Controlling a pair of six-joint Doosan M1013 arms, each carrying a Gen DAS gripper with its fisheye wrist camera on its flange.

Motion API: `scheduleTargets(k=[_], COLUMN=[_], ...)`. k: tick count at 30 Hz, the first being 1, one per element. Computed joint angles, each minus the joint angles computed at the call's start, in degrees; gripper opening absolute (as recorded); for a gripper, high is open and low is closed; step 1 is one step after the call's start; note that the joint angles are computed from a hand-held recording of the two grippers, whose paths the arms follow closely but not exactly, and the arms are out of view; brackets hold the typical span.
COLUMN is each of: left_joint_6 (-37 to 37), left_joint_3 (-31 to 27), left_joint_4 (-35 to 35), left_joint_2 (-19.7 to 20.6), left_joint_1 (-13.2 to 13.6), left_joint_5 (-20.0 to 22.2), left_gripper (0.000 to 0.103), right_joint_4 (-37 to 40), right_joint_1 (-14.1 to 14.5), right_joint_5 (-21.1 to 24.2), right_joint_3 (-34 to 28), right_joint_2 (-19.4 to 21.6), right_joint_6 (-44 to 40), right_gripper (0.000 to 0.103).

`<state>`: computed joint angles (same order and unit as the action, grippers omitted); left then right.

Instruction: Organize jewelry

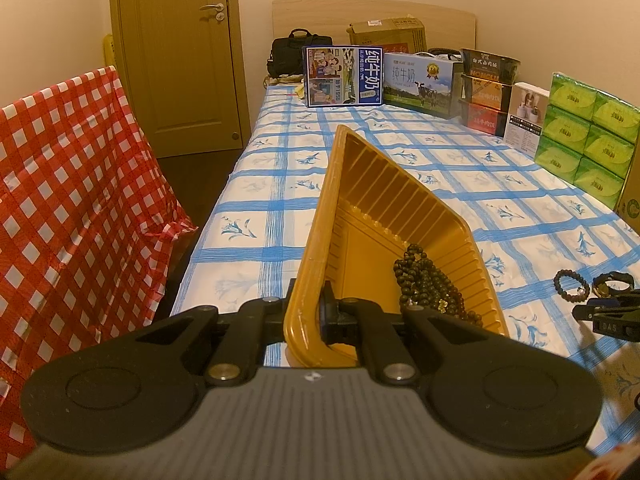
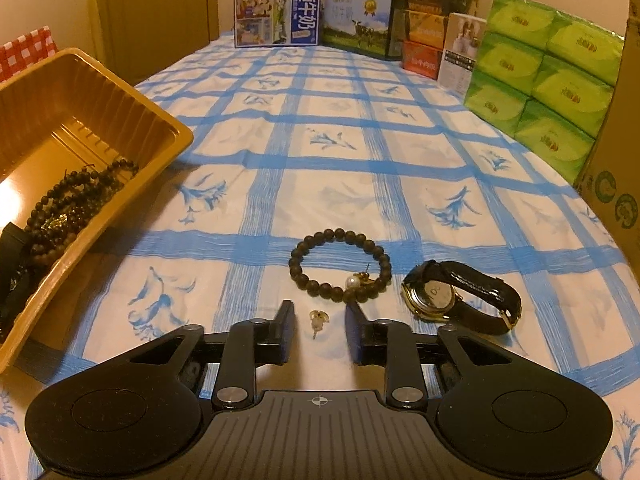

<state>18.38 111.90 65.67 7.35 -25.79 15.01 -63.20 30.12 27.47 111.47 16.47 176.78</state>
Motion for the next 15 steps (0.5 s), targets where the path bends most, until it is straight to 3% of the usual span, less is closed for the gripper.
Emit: scheduleTargets(k=[2,10,15], left_joint_6=[-0.40,-0.18,-0.05], left_joint_3=[0.04,-0.03,-0.06], left_joint_4=[0.33,0.09,-0.02], left_joint_2=[0.03,0.02,0.04], left_joint_1=[-0.05,-0.07,-0.07], left_joint_5=[-0.03,0.00,0.05], left_gripper=[0.007,0.007,0.007], right_joint_4=[-0.01,-3.88,-7.73], right_joint_1=[0.13,1.80,3.26], right_joint_5=[0.28,1.39,-1.87], right_joint_3=[-0.10,-0.33,-1.50], right_joint_2=[0.08,-0.77,-2.06], right_joint_6=[-0.07,1.14,3.99], right_gripper=[0.009,0.009,0.009])
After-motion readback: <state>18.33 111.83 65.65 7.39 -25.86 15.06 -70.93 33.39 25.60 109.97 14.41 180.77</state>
